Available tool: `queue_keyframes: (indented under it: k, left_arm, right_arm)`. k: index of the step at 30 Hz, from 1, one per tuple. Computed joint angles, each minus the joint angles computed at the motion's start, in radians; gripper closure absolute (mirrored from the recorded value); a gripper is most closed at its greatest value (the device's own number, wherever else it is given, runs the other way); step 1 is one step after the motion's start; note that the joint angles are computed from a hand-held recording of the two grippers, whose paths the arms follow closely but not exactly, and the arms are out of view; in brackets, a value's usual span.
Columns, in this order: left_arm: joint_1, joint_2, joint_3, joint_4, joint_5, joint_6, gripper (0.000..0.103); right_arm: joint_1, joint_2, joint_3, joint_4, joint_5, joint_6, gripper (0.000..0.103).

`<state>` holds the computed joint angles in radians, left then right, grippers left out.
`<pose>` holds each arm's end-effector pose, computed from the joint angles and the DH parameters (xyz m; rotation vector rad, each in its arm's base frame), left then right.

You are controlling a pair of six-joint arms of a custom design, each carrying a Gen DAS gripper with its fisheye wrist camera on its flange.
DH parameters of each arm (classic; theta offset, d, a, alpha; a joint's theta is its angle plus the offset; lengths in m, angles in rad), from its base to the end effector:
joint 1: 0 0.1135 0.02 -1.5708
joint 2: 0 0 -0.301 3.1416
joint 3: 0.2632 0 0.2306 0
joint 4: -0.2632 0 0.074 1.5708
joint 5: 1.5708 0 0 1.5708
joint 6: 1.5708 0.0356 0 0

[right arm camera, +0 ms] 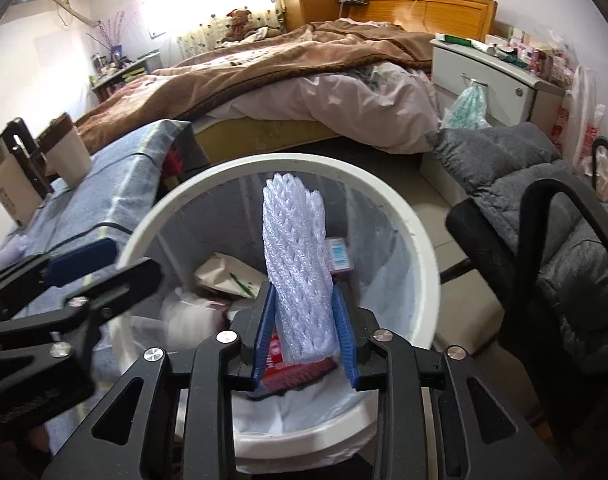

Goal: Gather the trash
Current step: 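Carry the foam sleeve and tissue over the white bin and open both tools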

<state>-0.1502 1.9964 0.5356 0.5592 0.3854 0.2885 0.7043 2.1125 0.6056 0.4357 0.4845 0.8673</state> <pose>0.2894 -0.0573 0.0890 0.6868 2.3262 -0.4129 0.2392 0.1815 0.0604 0.3542 2.4347 0.0143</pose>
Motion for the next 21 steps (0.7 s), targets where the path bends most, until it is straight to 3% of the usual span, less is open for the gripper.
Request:
queue_keyframes:
  k: [4,21]
  left_arm:
    - [0.018,-0.012,0.002,-0.023,0.023,0.006,0.038]
    - [0.255,-0.108,-0.036,-0.057,0.118,0.076,0.038]
  right_arm:
    - [-0.003,0.001,-0.013,0.021,-0.013,0.013,0.060]
    - [0.112,-0.057,0.064,-0.070,0.067,0.005,0.059]
